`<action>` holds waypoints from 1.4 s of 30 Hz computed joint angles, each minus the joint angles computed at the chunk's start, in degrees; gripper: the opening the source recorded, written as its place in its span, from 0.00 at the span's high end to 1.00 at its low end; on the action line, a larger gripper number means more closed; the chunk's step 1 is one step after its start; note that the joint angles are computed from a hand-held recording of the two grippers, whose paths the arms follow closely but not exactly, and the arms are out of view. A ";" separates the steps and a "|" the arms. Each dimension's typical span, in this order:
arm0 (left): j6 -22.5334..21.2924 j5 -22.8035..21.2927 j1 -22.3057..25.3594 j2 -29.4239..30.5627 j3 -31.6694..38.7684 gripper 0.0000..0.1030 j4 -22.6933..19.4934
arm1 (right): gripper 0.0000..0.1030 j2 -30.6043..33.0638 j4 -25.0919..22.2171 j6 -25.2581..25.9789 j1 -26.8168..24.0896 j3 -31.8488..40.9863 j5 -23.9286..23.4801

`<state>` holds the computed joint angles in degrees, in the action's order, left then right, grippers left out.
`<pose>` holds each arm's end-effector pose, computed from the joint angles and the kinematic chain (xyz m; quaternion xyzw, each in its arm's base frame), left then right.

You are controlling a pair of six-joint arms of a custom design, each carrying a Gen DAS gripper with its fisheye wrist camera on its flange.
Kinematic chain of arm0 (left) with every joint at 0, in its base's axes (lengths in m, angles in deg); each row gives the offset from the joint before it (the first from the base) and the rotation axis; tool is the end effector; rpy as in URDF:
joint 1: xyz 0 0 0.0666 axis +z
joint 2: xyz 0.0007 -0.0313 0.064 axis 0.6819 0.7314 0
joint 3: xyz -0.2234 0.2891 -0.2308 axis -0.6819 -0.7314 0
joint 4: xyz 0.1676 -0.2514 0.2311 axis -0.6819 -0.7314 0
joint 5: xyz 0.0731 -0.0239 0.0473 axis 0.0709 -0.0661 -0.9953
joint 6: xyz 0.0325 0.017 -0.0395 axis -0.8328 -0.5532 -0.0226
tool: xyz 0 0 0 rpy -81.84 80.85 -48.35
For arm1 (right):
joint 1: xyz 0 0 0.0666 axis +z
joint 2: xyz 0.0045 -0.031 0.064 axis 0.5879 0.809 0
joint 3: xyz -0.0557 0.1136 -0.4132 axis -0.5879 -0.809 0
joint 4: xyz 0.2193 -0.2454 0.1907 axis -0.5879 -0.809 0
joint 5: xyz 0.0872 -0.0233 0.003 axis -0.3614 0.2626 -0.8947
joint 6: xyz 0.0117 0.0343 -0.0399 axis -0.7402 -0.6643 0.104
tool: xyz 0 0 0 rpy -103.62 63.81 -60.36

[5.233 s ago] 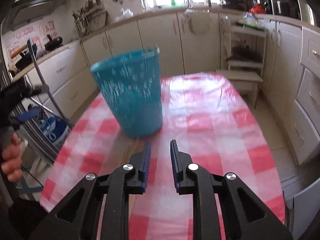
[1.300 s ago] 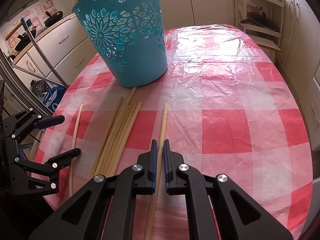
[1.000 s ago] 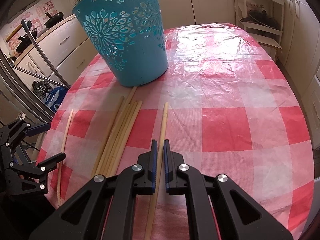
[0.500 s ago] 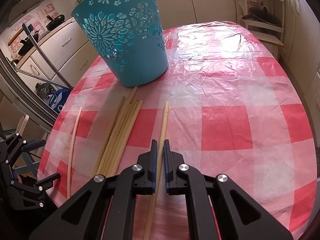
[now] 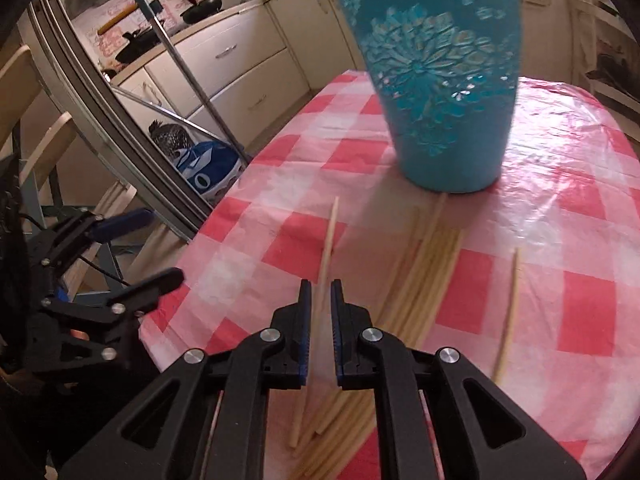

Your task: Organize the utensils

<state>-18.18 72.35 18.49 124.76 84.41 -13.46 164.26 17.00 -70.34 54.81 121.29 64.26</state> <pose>0.4415 -0.1990 0.4623 0.2997 0.8844 0.0030 0.3577 0.4226 0.1514 0.3925 -0.0337 0.9415 0.1991 0.2698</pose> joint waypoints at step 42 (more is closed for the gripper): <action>0.74 7.84 -0.96 10.65 10.10 0.60 -18.39 | 0.43 -4.37 -3.82 10.42 -8.35 -2.56 -8.46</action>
